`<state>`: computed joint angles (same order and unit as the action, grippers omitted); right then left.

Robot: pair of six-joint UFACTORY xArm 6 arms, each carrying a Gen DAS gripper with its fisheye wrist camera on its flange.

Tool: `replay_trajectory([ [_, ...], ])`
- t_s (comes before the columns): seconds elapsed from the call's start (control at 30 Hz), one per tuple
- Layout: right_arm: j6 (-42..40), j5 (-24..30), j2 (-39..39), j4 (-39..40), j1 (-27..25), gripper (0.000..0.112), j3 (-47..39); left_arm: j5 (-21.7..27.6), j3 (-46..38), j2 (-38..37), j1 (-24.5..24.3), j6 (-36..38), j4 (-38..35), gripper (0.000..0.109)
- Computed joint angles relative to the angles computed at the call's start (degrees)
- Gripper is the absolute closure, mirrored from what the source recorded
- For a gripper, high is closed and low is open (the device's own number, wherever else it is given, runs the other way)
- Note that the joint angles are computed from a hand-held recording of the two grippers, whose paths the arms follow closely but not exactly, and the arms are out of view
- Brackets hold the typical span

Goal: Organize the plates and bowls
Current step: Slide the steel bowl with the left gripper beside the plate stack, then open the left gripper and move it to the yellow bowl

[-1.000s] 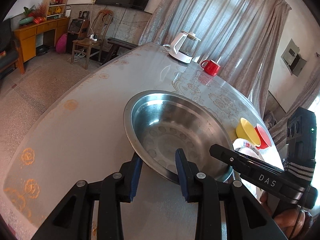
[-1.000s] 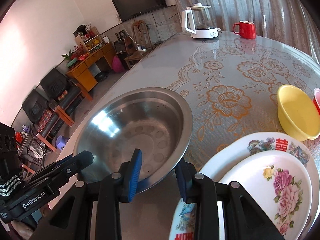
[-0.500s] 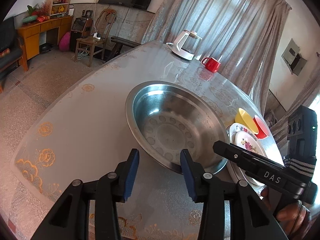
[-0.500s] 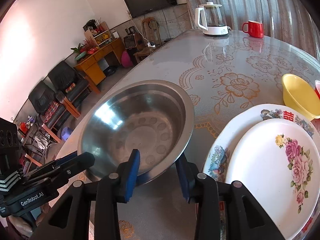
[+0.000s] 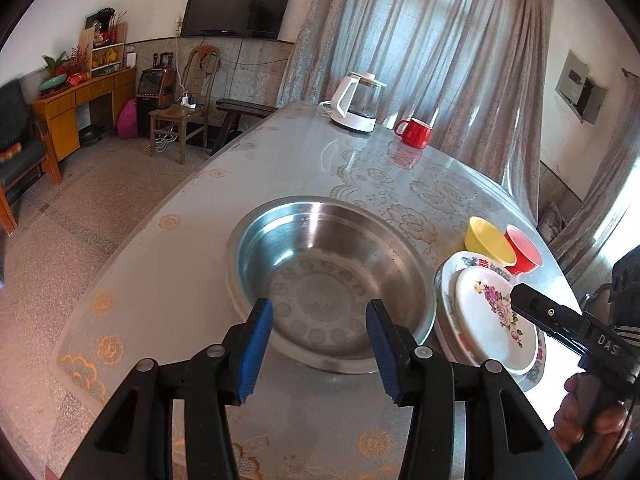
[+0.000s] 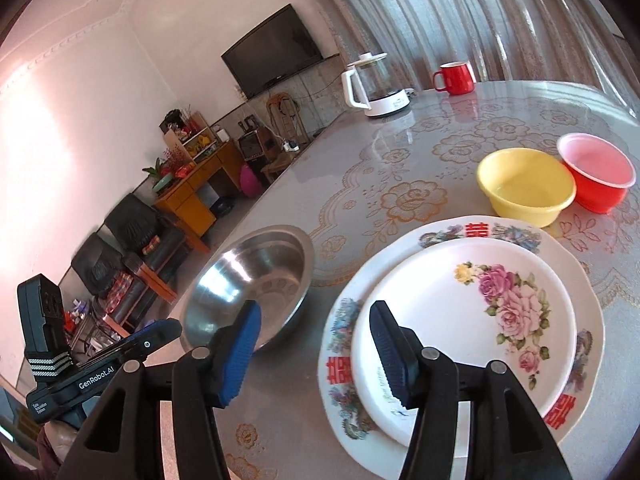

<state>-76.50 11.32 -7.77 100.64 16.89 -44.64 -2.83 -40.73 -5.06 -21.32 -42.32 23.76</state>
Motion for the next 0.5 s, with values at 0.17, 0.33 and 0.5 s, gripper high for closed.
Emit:
replay_trajectory([
  [0.17,-0.2,2.3,-3.1,3.9,-6.6,0.055,2.8,2.3,-5.6,3.4,-5.2,15.0,-14.6,0.059],
  [0.33,2.7,6.2,-3.2,6.4,-14.0,0.054,3.6,6.2,-14.0,9.2,-9.3,24.6,-23.8,0.059],
  [0.5,-0.6,6.1,-0.7,13.0,-18.8,0.053,1.5,10.5,-23.6,16.0,-12.5,36.8,-37.9,0.048],
])
